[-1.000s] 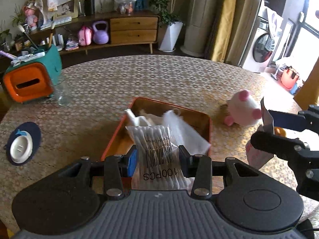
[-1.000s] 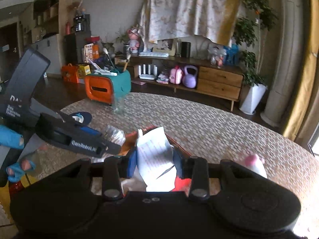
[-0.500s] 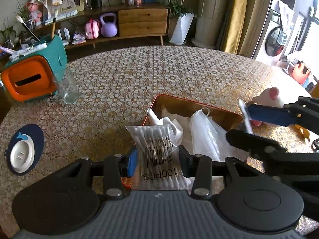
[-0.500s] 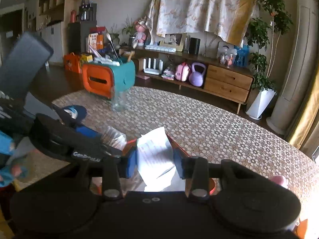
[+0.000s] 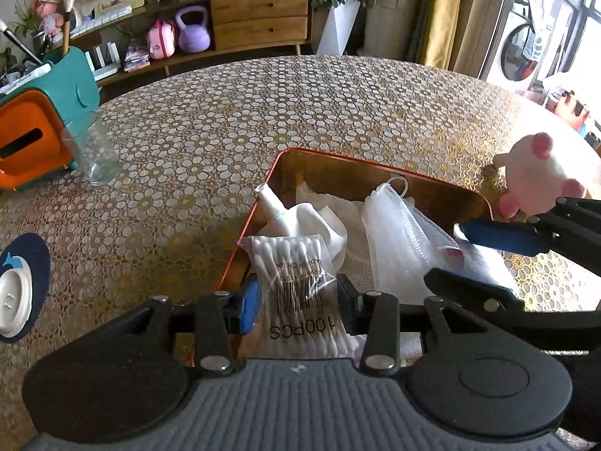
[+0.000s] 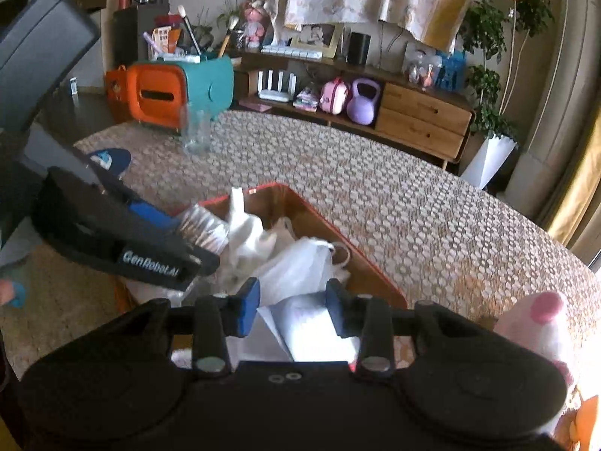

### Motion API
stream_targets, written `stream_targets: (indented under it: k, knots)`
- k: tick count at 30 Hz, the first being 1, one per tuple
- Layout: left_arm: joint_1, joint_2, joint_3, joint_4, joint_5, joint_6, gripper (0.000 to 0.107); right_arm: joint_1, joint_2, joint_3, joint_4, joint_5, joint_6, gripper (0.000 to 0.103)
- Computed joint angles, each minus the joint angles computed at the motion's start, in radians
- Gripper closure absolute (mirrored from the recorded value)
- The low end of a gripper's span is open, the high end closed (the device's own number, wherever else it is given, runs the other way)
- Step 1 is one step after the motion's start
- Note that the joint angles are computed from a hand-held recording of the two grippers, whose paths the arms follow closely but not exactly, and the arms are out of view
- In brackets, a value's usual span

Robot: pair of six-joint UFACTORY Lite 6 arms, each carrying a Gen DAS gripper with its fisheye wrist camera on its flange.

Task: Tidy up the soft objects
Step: 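Lower the cotton-swab bag and sachet into the red tin and open both grippers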

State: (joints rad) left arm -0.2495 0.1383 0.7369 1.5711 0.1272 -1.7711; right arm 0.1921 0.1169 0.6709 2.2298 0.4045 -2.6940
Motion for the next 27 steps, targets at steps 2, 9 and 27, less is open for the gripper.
stream_targets:
  k: [2, 9, 27]
  knots:
    - [-0.002, 0.03, 0.017, -0.003, -0.005, 0.002, 0.065, -0.005, 0.005, -0.007, 0.016, 0.003, -0.025, 0.064]
    - [-0.011, 0.096, 0.053, 0.021, 0.002, -0.03, 0.065, -0.035, -0.043, -0.058, -0.047, 0.037, 0.011, 0.058]
    - [-0.085, -0.055, -0.043, -0.025, 0.065, -0.065, 0.039, -0.251, -0.27, -0.143, -0.501, 0.16, 0.462, 0.041]
